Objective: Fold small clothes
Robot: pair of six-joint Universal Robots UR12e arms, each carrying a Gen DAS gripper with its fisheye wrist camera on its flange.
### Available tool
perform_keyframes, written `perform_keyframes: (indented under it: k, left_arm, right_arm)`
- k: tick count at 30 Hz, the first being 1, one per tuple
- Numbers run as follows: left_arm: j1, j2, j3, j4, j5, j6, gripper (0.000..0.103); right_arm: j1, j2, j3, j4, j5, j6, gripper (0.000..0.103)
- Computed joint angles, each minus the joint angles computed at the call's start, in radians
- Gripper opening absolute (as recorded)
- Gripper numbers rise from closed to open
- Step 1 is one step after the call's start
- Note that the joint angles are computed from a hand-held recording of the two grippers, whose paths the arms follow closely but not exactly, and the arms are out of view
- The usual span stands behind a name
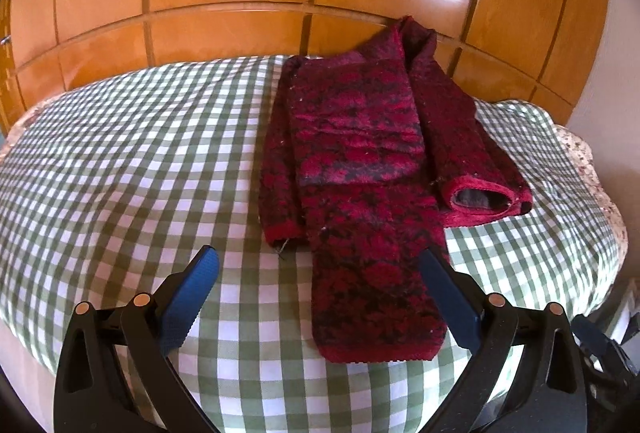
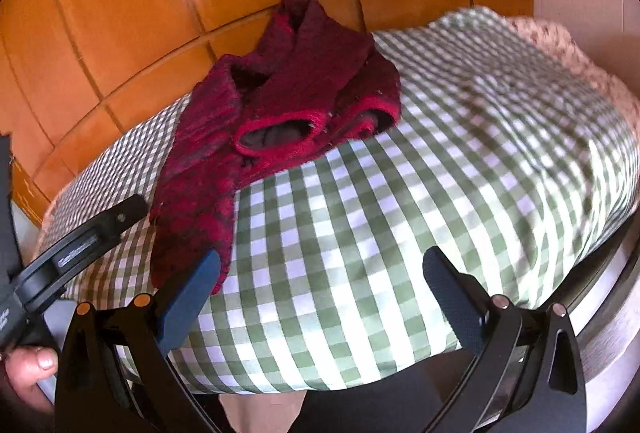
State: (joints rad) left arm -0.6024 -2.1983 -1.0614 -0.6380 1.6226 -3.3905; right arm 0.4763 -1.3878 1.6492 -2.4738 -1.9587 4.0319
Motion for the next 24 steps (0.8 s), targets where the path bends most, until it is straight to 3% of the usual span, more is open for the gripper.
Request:
perform_keyframes:
  k: [6, 10, 11, 12, 13, 14, 16, 18, 19, 22, 23, 24]
  left_arm:
    - [0.011, -0.003, 0.003, 0.021, -0.147, 0.132, 0.099]
    - [0.0, -0.027, 0.049, -0.087, -0.149, 0.267, 0.098]
    - [-0.004, -0.034, 0.062, -0.126, -0.138, 0.293, 0.086]
    - [-0.01, -0.048, 0.088, -0.199, -0.122, 0.325, 0.067]
    - [-0.013, -0.06, 0.11, -0.255, -0.118, 0.346, 0.062]
    - [-0.016, -0.065, 0.113, -0.268, -0.109, 0.357, 0.06]
    - [-0.011, -0.059, 0.096, -0.234, -0.127, 0.352, 0.039]
    - [0.002, -0.053, 0.09, -0.214, -0.156, 0.315, 0.002]
    - [0.009, -0.048, 0.086, -0.205, -0.169, 0.296, 0.002]
    - [0.037, -0.027, 0.056, -0.155, -0.263, 0.244, 0.002]
    - [0.04, -0.023, 0.051, -0.138, -0.268, 0.238, 0.002]
    - [0.047, -0.018, 0.047, -0.126, -0.282, 0.228, 0.001]
  right_arm:
    - [-0.029, -0.01, -0.006, -0.028, -0.039, -0.034, 0.101]
    - [-0.054, 0.011, -0.038, -0.082, -0.033, -0.11, 0.101]
    - [-0.06, 0.024, -0.051, -0.102, -0.022, -0.155, 0.098]
    - [-0.067, 0.036, -0.066, -0.116, 0.002, -0.203, 0.091]
    - [-0.077, 0.048, -0.081, -0.119, 0.043, -0.249, 0.087]
    - [-0.086, 0.059, -0.093, -0.115, 0.077, -0.28, 0.08]
    - [-0.1, 0.079, -0.116, -0.1, 0.133, -0.337, 0.072]
    - [-0.106, 0.112, -0.155, -0.052, 0.162, -0.431, 0.063]
    - [-0.103, 0.13, -0.176, -0.024, 0.15, -0.48, 0.06]
    - [-0.101, 0.171, -0.227, 0.045, 0.139, -0.591, 0.03]
    - [-0.103, 0.181, -0.241, 0.076, 0.144, -0.614, 0.006]
    - [-0.104, 0.186, -0.25, 0.096, 0.147, -0.624, 0.0]
